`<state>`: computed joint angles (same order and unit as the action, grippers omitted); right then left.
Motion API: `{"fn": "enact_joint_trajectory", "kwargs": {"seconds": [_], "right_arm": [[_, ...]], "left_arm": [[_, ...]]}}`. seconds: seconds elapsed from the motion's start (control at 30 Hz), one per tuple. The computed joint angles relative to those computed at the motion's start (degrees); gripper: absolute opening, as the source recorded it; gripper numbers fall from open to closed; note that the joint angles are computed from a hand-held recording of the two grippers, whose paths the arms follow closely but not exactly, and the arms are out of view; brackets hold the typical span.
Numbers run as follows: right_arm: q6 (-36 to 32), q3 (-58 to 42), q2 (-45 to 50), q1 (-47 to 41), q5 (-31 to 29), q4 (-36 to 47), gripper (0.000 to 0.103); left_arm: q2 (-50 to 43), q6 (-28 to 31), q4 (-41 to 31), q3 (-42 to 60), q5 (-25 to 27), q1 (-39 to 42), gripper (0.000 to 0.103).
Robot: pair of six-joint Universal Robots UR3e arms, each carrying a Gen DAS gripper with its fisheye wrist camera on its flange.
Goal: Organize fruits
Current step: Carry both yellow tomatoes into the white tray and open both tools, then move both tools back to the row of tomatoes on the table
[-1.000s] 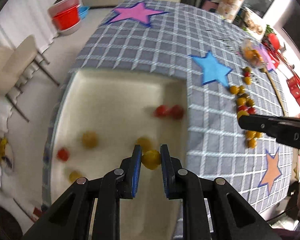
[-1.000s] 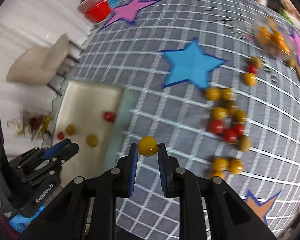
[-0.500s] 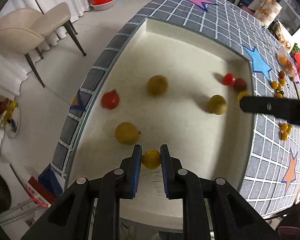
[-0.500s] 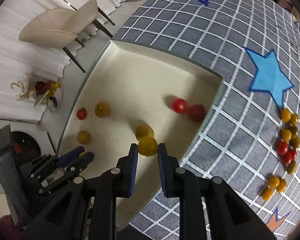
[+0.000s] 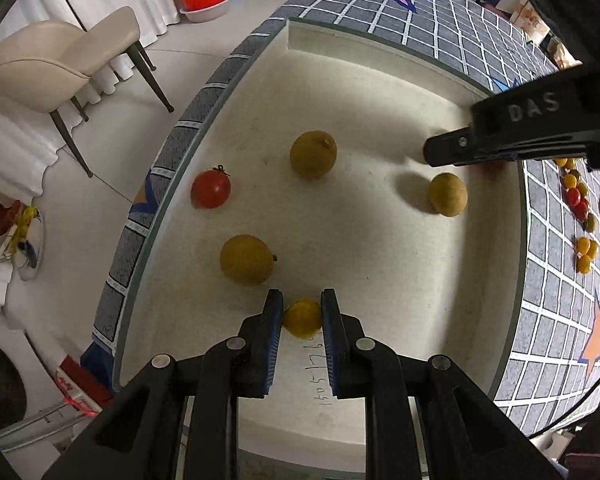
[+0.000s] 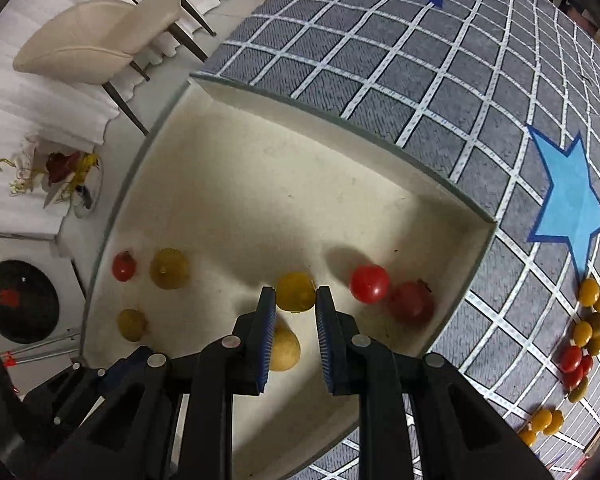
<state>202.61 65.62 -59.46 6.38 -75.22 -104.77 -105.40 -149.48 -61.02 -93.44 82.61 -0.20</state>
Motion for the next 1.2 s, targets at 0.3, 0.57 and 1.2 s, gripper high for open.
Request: {"fn": "enact_joint_trajectory", "kwargs": {"seconds": [0.3,0.57,1.2], "right_arm": [[-0.7,-4.1,3.1,0.7,0.2,2.0,0.026],[-0.5,-0.3,-0.3,-0.9,1.9,0.4,0.082],[2.6,36.3,-40.2,-17.6,-2.1,0.8,0.085]], "left_arm": [[2.2,-0.6,3.3,-2.6,1.4,-1.3,0.075],[1.6,0.3,0.3,-0.2,2.7,-1.8,0.075],[-5.8,1.5,-10.3,21.7,0.6,-14.3,0.075]]}}
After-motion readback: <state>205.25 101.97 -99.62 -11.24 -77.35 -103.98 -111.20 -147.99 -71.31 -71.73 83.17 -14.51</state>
